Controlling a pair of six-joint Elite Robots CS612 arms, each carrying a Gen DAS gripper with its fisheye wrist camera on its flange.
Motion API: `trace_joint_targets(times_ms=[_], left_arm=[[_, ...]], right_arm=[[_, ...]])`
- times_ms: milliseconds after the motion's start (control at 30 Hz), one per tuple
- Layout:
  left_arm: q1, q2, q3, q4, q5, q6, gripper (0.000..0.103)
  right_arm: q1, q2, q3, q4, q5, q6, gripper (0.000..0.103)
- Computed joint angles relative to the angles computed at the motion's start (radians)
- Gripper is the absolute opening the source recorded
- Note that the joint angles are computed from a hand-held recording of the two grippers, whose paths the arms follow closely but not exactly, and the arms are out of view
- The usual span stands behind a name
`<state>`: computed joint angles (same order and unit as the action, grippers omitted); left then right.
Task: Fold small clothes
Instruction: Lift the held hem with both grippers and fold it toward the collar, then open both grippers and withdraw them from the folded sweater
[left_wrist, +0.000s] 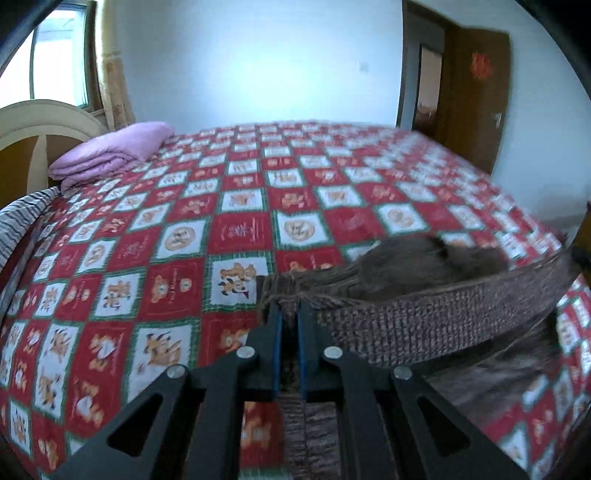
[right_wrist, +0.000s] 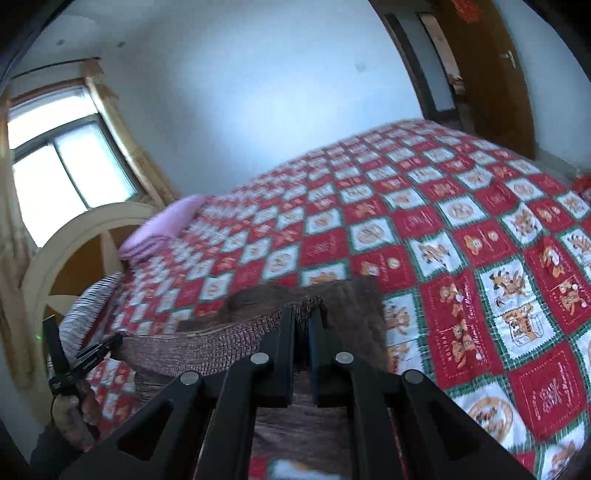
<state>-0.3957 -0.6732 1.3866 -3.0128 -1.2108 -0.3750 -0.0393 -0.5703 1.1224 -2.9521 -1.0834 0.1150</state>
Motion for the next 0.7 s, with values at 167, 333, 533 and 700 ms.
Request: trace_joint_targets(times_ms=[167, 333, 533, 700], left_arm=[[0.011, 0.081, -0.132, 0.156, 0.005, 0.019, 0.008], [0.012, 0.092, -0.153, 0.251, 0.049, -0.046, 0.015], [-0.014, 0.026, 0.017, 0.070, 0.119, -0.001, 0.074], [-0.036, 0.060, -0.020, 0.124, 0.189, 0.127, 0.075]], right_arm=[[0.015, 0.096, -0.166, 0.141, -0.065, -0.012, 0.006], [0.040, 0.205, -0.371, 0.370, -0.199, -0.095, 0.011], [0.055, 0.139, -0.227, 0.267, -0.260, -0.275, 0.069], [0.090, 0.144, -0.226, 0.302, -0.382, -0.457, 0.069]])
